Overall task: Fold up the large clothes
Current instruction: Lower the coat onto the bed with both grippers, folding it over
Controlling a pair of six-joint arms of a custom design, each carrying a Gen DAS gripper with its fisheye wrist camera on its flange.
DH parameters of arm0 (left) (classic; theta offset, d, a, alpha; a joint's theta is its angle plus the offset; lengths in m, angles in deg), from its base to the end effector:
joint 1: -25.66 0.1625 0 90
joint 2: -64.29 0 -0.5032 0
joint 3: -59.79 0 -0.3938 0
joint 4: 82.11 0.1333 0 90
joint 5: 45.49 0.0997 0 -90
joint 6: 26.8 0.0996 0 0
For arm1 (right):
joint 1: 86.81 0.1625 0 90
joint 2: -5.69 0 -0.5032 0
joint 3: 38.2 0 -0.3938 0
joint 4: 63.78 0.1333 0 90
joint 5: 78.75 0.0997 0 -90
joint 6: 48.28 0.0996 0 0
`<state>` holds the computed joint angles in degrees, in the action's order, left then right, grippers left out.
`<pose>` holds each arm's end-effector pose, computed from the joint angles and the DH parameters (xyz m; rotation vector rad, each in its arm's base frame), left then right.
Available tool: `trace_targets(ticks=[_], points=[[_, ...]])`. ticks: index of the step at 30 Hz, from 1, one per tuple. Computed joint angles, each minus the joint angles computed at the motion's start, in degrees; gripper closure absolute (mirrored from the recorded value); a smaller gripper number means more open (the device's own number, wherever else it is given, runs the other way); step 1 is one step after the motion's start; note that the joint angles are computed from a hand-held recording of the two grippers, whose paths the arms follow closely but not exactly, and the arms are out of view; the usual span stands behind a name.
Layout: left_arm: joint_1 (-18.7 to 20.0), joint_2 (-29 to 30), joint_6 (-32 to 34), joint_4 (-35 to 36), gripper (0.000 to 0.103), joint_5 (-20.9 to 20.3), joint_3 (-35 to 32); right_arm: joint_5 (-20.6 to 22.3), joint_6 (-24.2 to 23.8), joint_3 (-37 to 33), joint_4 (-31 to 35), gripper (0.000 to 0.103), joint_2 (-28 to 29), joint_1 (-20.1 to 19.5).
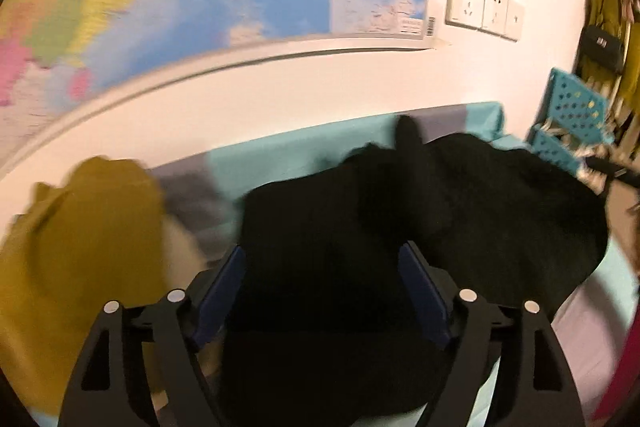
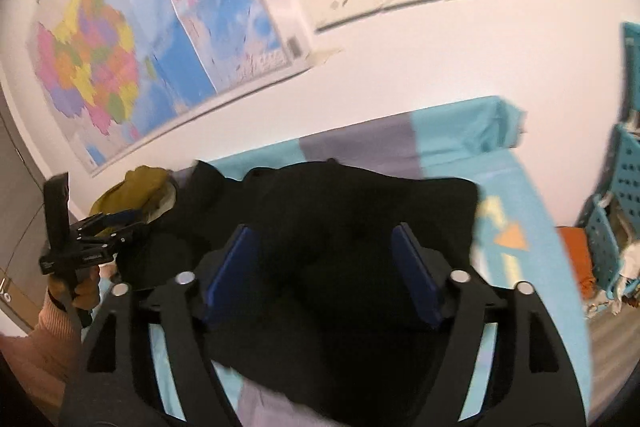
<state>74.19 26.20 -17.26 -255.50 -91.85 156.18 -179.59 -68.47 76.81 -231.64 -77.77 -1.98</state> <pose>-0.3280 -0.6762 0.1149 0.8451 2.2708 -0.7821 0.0661 -0.5407 0.4609 0.2352 -2.5913 1.0306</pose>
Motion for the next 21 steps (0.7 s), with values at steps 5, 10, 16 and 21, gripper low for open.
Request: trace_targets(ticks=[5,10,16,21], points=[[0.12,-3.99,-1.72,-2.24,0.019,-1.4,8.06,-2.19,0.37,5.79,-0.18,0.015,-4.94,-2.23],[0.96,-3.85,-2.8,-1.98,0.015,-1.55,10.48,0.95,0.58,8.32,0.87,0.013,-4.64,-5.4],[3.94,-2.14,-8.01,3.14,0.034,-9.39,6.9,4.83,0.32,7.65,0.43,0.052,-1.53,-6.42],[2.87,-3.96,-10.57,2.73,0.081,-12.19,7.78,8.37,0.13,6.81,2.91,0.085,-5.18,-5.11]])
